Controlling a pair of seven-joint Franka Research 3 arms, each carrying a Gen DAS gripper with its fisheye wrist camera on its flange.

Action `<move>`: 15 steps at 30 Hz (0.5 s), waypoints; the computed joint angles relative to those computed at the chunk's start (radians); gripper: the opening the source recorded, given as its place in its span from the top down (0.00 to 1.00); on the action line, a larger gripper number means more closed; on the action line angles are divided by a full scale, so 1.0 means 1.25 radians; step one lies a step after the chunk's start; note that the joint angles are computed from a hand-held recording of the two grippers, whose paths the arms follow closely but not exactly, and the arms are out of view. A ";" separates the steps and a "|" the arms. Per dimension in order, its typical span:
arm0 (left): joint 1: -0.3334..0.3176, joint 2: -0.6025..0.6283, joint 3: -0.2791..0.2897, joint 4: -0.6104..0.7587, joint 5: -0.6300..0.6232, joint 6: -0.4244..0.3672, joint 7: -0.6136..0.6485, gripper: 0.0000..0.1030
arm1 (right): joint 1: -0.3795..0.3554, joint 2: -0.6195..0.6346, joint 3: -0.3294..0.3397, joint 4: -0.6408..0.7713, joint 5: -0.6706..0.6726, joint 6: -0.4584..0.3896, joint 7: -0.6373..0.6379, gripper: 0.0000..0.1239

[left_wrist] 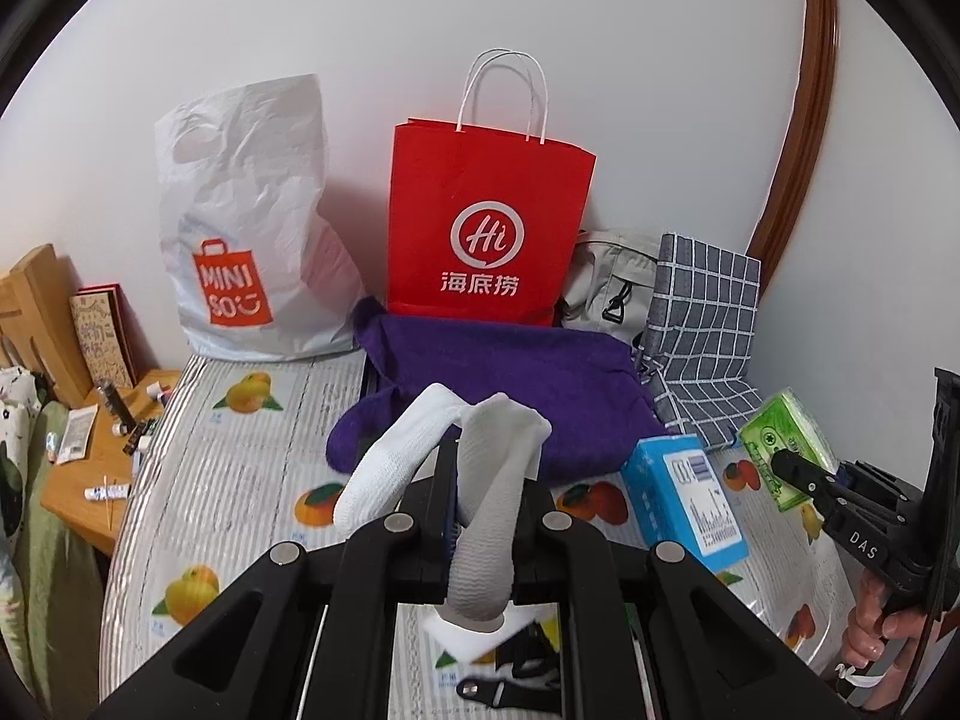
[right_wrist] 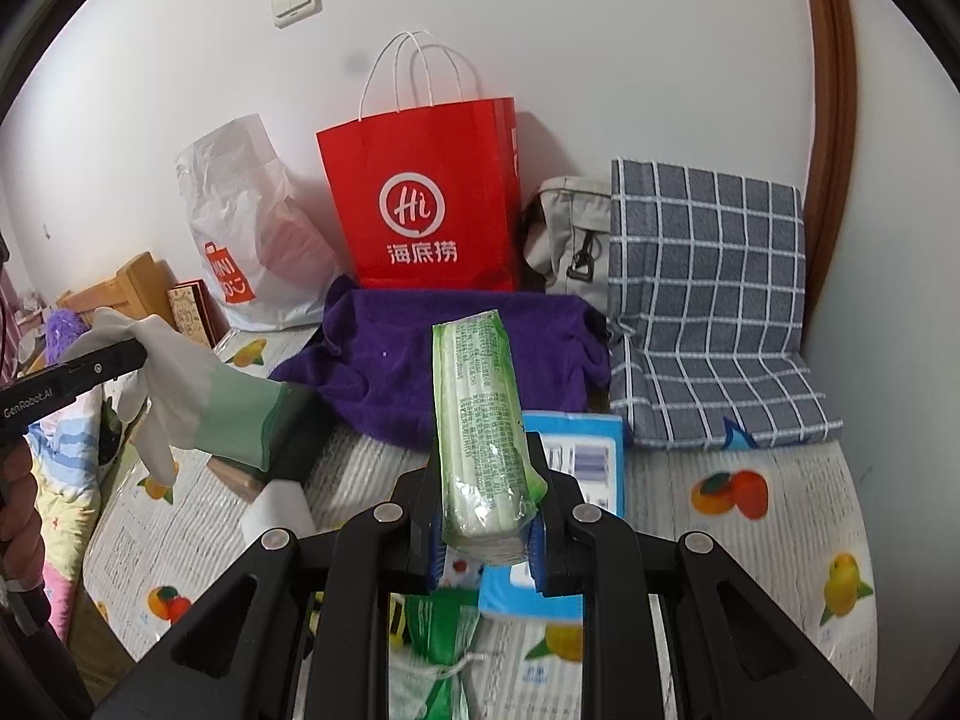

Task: Organize soft objects
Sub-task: 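Carry the roll and the white glove toward the purple towel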

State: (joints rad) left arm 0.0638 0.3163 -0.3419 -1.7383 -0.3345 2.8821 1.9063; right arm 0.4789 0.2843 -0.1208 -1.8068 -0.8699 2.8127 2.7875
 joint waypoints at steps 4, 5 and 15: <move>-0.025 0.041 0.021 0.065 0.047 -0.023 -0.031 0.89 | -0.014 0.049 0.007 0.062 0.061 0.002 -0.072 0.83; -0.031 0.053 0.026 0.083 0.062 -0.029 -0.041 0.89 | -0.016 0.061 0.006 0.077 0.080 0.004 -0.092 0.83; -0.069 0.181 0.047 0.277 0.178 -0.092 -0.118 0.89 | -0.019 0.190 -0.015 0.256 0.273 -0.022 -0.294 0.83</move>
